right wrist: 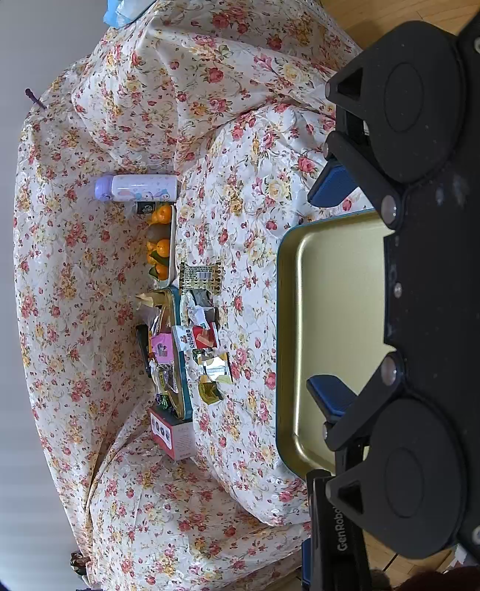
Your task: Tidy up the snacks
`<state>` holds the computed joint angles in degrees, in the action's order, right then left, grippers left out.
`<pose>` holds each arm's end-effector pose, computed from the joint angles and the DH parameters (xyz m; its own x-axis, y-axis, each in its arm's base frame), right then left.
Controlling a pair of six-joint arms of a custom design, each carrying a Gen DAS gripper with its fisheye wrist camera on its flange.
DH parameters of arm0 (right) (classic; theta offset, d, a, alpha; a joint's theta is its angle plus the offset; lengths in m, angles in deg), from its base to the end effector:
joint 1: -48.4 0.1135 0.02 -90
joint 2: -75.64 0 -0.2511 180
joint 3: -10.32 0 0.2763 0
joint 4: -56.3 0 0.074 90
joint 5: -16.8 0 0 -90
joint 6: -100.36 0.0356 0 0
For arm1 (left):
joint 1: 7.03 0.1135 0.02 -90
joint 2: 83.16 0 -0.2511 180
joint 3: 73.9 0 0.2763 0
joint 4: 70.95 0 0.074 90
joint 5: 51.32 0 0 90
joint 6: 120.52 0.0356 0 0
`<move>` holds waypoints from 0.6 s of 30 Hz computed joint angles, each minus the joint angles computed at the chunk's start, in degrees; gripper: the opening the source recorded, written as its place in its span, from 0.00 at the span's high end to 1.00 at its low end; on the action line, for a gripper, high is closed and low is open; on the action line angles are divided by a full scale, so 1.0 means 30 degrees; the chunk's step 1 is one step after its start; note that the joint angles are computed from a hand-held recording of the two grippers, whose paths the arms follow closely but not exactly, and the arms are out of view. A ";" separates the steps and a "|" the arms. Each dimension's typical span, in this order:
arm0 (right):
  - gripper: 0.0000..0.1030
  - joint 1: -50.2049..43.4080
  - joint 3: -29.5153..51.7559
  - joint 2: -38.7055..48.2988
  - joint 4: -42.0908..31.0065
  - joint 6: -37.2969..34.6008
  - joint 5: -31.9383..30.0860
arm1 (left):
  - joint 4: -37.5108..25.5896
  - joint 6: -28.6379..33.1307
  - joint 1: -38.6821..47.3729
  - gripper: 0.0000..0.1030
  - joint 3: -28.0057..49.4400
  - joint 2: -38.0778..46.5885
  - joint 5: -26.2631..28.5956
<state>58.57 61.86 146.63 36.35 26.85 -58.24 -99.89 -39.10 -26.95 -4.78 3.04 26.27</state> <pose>0.2797 0.0408 0.1901 -0.5917 0.1725 -0.7875 0.2020 0.9774 0.0622 0.3251 -0.1097 0.2046 -0.6977 0.0979 -0.7097 0.0894 0.9948 0.0493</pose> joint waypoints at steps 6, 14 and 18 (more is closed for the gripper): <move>0.01 -0.0025 -0.0002 -0.0006 -0.0011 -0.0035 -0.0006 | -0.0083 0.0000 -0.0002 0.27 0.0030 -0.0011 0.0060; 0.01 -0.0046 0.0011 -0.0023 -0.0028 -0.0065 -0.0004 | -0.0206 -0.0003 -0.0005 0.27 0.0141 0.0040 0.0140; 0.01 0.0002 0.0002 -0.0022 -0.0020 -0.0039 0.0046 | -0.0196 0.0001 0.0005 0.27 0.0164 0.0073 0.0172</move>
<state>58.57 61.87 146.56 36.29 26.73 -58.11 -100.48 -39.09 -26.93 -4.29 3.26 26.79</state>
